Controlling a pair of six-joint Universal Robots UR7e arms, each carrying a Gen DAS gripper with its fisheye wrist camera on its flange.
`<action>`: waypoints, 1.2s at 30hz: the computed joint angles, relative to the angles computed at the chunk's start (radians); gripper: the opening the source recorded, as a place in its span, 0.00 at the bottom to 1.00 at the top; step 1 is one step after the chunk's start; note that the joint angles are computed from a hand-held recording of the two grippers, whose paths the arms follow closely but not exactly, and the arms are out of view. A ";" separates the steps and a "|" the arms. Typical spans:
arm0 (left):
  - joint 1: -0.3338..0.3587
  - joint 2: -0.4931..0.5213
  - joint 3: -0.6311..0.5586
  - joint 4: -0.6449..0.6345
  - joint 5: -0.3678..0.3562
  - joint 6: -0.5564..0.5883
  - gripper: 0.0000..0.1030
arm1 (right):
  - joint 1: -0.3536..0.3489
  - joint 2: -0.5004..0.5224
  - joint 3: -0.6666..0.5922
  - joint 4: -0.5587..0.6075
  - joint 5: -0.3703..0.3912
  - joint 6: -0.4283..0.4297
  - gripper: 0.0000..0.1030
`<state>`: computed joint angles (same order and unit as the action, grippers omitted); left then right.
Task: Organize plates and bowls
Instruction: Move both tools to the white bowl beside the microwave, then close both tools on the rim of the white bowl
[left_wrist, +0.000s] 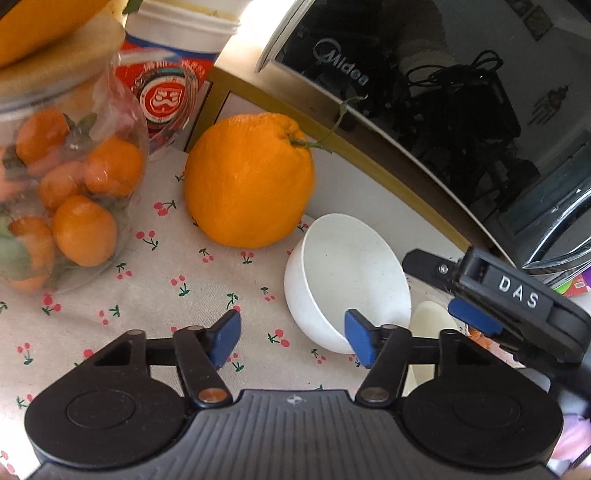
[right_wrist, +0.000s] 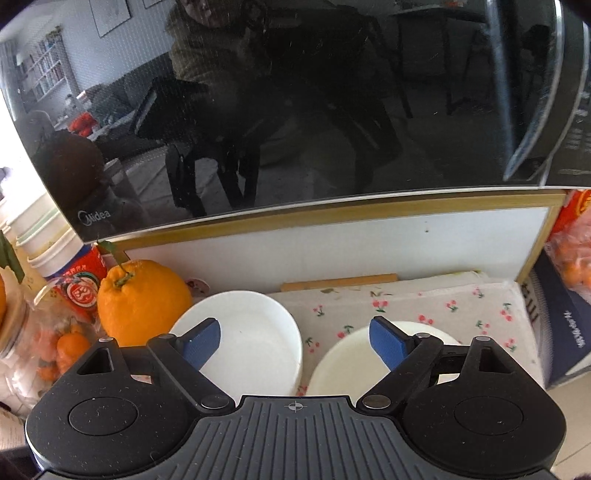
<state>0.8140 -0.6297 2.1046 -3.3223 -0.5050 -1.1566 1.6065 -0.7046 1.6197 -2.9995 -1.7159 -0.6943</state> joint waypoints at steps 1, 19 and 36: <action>0.004 0.005 -0.002 -0.017 -0.005 0.011 0.54 | -0.001 0.005 -0.005 0.002 0.002 -0.002 0.85; 0.012 0.049 -0.052 -0.098 -0.022 0.096 0.16 | -0.007 0.030 -0.023 0.036 -0.023 -0.013 0.06; -0.048 -0.023 -0.006 0.008 -0.023 0.044 0.14 | 0.015 -0.075 0.085 0.008 -0.042 0.005 0.06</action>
<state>0.7660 -0.6527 2.0983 -3.3141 -0.5279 -1.1123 1.6211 -0.7792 1.7044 -2.9915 -1.7584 -0.6896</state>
